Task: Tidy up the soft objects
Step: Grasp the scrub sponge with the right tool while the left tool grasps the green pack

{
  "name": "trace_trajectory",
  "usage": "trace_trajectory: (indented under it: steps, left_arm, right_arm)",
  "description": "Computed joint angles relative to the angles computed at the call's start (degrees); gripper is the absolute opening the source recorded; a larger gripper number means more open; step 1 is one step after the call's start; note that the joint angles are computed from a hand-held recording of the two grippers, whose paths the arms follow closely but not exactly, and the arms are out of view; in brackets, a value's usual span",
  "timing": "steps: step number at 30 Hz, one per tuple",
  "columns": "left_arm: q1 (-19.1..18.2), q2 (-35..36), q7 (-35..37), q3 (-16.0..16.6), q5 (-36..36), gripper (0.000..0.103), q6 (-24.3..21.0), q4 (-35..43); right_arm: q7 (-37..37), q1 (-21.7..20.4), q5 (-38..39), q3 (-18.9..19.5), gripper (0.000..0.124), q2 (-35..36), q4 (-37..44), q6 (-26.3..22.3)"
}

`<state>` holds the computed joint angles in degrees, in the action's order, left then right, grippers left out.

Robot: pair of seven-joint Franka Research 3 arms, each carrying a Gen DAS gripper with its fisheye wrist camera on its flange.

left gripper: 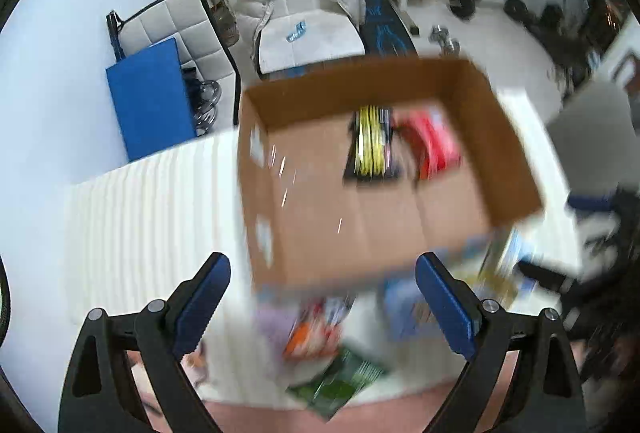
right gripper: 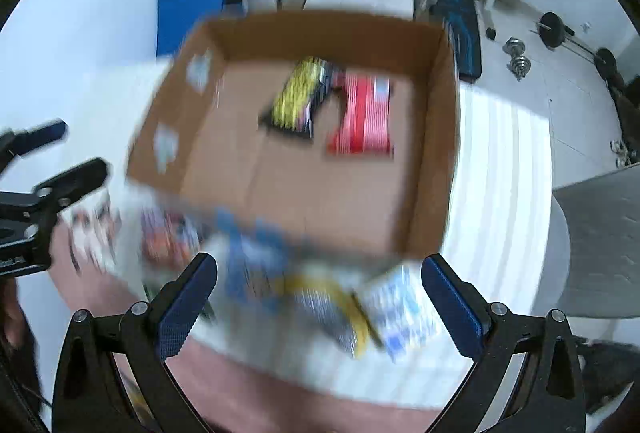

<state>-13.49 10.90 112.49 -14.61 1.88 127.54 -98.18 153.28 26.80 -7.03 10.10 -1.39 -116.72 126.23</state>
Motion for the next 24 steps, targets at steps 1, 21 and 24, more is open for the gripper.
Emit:
trace_trajectory:
  steps: [1, 21, 24]
  left_arm:
    - [0.2, -2.0, 0.7, 0.2, 0.9, 0.095, 0.4, -3.5]
    - [2.5, 5.3, -4.1, 1.5, 5.2, 0.051, -11.6, -13.6]
    - [4.0, 6.6, -7.9, 1.6, -0.8, 0.051, -17.2, -11.6]
  right_arm:
    - [-1.2, 0.5, 1.1, 0.5, 0.103, 0.4, -0.3, -0.5]
    - [-6.5, 4.3, 14.2, -1.3, 0.052, 12.4, -3.3, 1.4]
    - [-8.4, 3.7, 22.3, 0.1, 0.052, 10.2, -7.3, 5.3]
